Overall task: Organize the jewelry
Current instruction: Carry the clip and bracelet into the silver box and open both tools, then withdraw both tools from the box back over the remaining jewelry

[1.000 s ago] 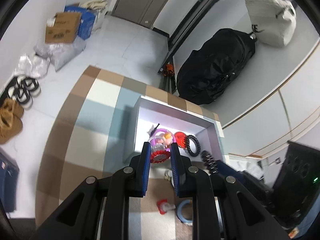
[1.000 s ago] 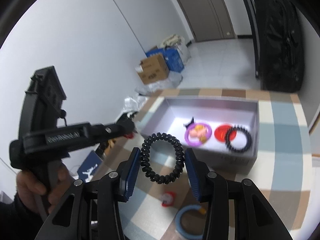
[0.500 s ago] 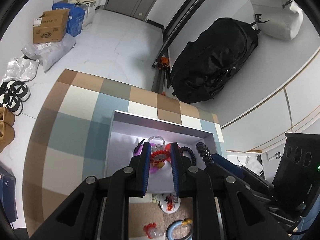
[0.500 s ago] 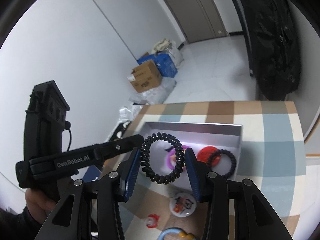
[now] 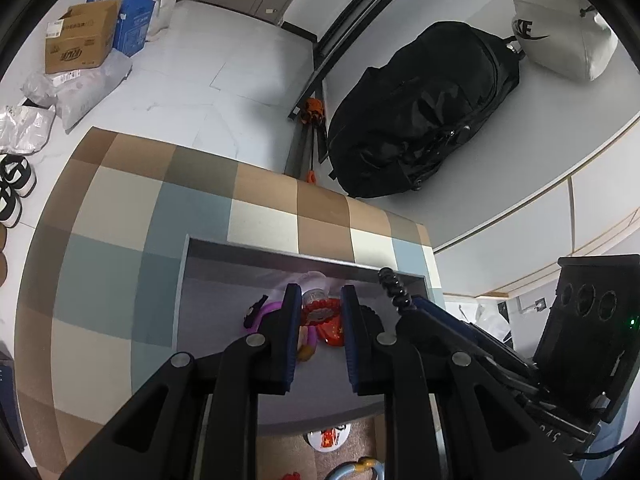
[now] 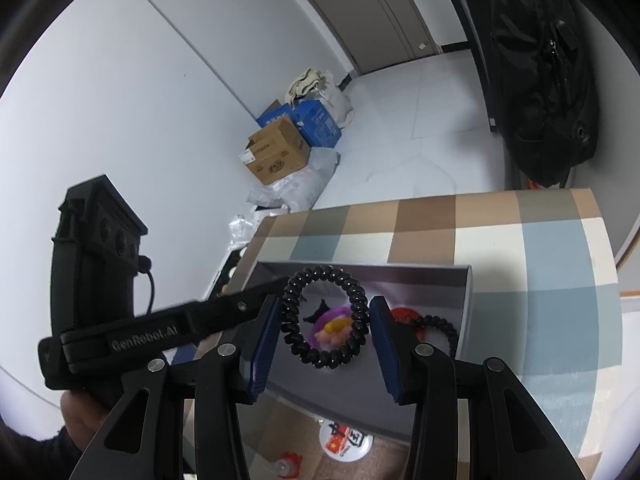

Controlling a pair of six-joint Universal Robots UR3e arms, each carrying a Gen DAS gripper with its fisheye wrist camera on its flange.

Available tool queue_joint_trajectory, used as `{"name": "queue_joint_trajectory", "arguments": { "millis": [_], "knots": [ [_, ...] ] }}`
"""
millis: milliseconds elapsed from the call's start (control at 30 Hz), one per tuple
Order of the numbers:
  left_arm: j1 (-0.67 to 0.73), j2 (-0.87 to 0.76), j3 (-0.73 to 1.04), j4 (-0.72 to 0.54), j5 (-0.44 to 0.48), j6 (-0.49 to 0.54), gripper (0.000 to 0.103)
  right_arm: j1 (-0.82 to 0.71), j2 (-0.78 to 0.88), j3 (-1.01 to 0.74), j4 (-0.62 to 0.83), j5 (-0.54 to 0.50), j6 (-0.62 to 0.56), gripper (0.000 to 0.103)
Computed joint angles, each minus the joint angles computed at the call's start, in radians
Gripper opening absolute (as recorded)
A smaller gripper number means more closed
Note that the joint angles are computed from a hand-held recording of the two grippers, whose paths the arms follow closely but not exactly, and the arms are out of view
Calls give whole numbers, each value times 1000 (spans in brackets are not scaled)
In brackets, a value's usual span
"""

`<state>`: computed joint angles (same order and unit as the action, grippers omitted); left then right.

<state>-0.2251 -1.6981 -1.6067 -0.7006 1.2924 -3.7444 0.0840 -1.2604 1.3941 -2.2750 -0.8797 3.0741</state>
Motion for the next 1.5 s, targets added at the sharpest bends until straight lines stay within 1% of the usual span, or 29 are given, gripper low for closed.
{"name": "queue_joint_trajectory", "arguments": {
  "millis": [100, 167, 233, 267, 300, 333, 367, 400, 433, 467, 500, 533, 567, 667, 733, 767, 800, 900, 1000, 1067, 1133, 1233, 1333, 1500],
  "knots": [
    [9, -12, -5, 12, -26, -13, 14, -2, 8, -6, -5, -13, 13, 46],
    [25, -13, -12, 5, -65, -18, 16, -2, 14, -19, 17, -24, 14, 47],
    [45, -8, -36, 29, -98, -38, 17, 1, 11, -21, 14, -45, 17, 49],
    [67, 5, -72, 64, -138, -53, 20, 0, 6, -17, 6, -51, 19, 50],
    [75, 6, -78, 75, -153, -64, 25, -1, 5, -16, -2, -51, 22, 53],
    [89, 15, -99, 102, -181, -74, 33, -5, 1, -12, -10, -48, 29, 61],
    [105, 25, -125, 144, -222, -85, 42, -8, -5, -4, -24, -43, 36, 67],
    [106, 34, -132, 159, -229, -89, 45, -16, -15, 14, -51, -37, 45, 75],
    [99, 38, -124, 151, -217, -86, 48, -20, -22, 22, -62, -35, 48, 76],
    [79, 44, -103, 122, -167, -79, 49, -24, -29, 26, -66, -35, 50, 76],
    [61, 47, -89, 111, -122, -76, 49, -29, -36, 31, -70, -33, 54, 81],
    [53, 51, -86, 109, -106, -71, 49, -34, -45, 41, -75, -33, 58, 83],
    [55, 53, -86, 102, -121, -70, 49, -36, -51, 46, -76, -33, 58, 85],
    [58, 65, -98, 100, -135, -69, 49, -41, -65, 51, -51, -42, 49, 87],
    [41, 68, -78, 74, -94, -60, 51, -46, -77, 62, -44, -38, 46, 90],
    [31, 72, -68, 60, -71, -58, 56, -49, -84, 69, -44, -36, 44, 92],
    [24, 71, -63, 57, -56, -60, 58, -50, -91, 75, -45, -35, 42, 94],
    [5, 68, -55, 58, -13, -66, 59, -51, -117, 102, -65, -41, 36, 98],
    [-18, 75, -36, 16, 27, -49, 59, -52, -138, 127, -85, -46, 35, 99],
    [-26, 77, -42, 25, 32, -36, 59, -55, -155, 147, -101, -53, 37, 101],
    [-41, 84, -50, 25, 59, -31, 59, -55, -172, 172, -125, -64, 44, 103],
    [-59, 123, -89, 36, 86, -23, 59, -62, -198, 201, -126, -60, 40, 103],
    [-103, 148, -101, 33, 170, -19, 59, -66, -226, 239, -142, -58, 32, 103],
    [-157, 176, -132, 43, 239, -25, 59, -68, -282, 312, -159, -62, 19, 103]
  ]
}}
